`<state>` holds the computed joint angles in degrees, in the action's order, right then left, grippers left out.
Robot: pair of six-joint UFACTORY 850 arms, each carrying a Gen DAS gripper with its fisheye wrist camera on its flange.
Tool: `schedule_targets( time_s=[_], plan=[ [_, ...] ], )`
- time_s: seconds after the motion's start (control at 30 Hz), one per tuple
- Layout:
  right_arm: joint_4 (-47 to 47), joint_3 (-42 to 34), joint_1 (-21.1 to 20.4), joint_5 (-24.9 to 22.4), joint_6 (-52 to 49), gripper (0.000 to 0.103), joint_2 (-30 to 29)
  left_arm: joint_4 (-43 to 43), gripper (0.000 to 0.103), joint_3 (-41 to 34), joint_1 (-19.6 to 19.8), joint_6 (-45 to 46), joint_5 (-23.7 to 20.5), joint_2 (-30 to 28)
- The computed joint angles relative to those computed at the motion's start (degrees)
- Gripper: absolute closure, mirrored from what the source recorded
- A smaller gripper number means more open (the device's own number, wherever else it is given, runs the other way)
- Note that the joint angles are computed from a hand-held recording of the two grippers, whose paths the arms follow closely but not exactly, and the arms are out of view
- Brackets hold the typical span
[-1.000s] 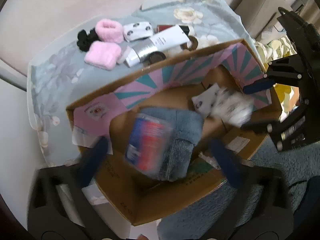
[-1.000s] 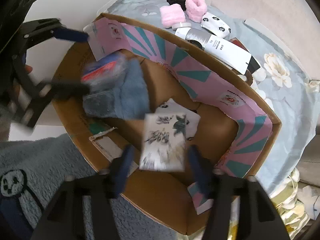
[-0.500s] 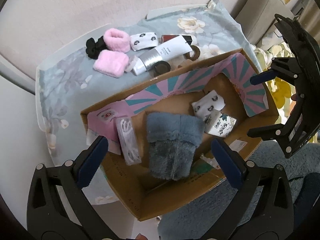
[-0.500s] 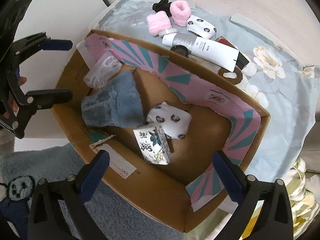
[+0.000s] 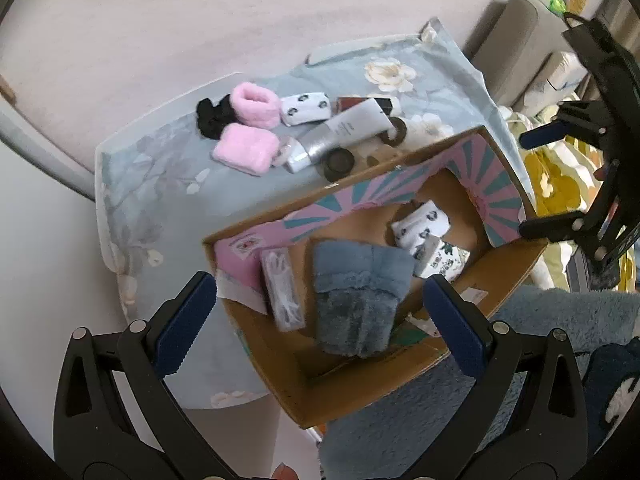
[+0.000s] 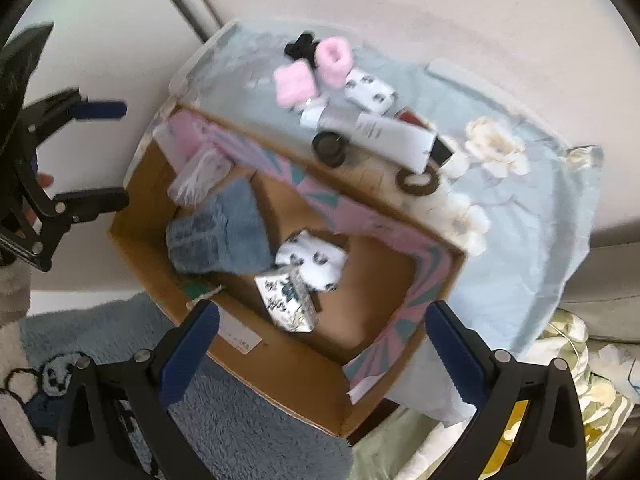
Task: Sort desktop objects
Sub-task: 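Carry floss box and tissue pack into the cardboard box and release both, then grasp the pink fuzzy sock with the left tool while the right tool grasps a white panda sock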
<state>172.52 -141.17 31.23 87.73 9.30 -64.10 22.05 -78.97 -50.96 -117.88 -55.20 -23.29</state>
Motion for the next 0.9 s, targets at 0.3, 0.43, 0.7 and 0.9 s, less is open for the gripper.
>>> schedule_targets(
  time_s=[0.3, 0.43, 0.7, 0.9],
  plan=[
    [0.96, -6.27, 2.32, 7.69, -1.35, 0.0, -2.16, 2.49, 0.0, 4.92, 0.11, -4.76, -0.82, 4.51],
    [1.69, 2.35, 3.58, 3.99, 1.36, 0.0, 2.64, 2.83, 0.0, 8.4, 1.69, -4.26, -0.23, 7.36],
    [2.77, 24.55, 6.39, -8.55, -1.81, 0.0, 14.63, -0.31, 0.0, 14.41, 7.92, 4.51, 4.88, 9.32],
    [-0.41, 41.47, 7.98, -18.75, -2.53, 0.0, 22.72, -0.29, 0.0, 20.06, 12.64, 7.84, 14.21, 8.57]
  ],
)
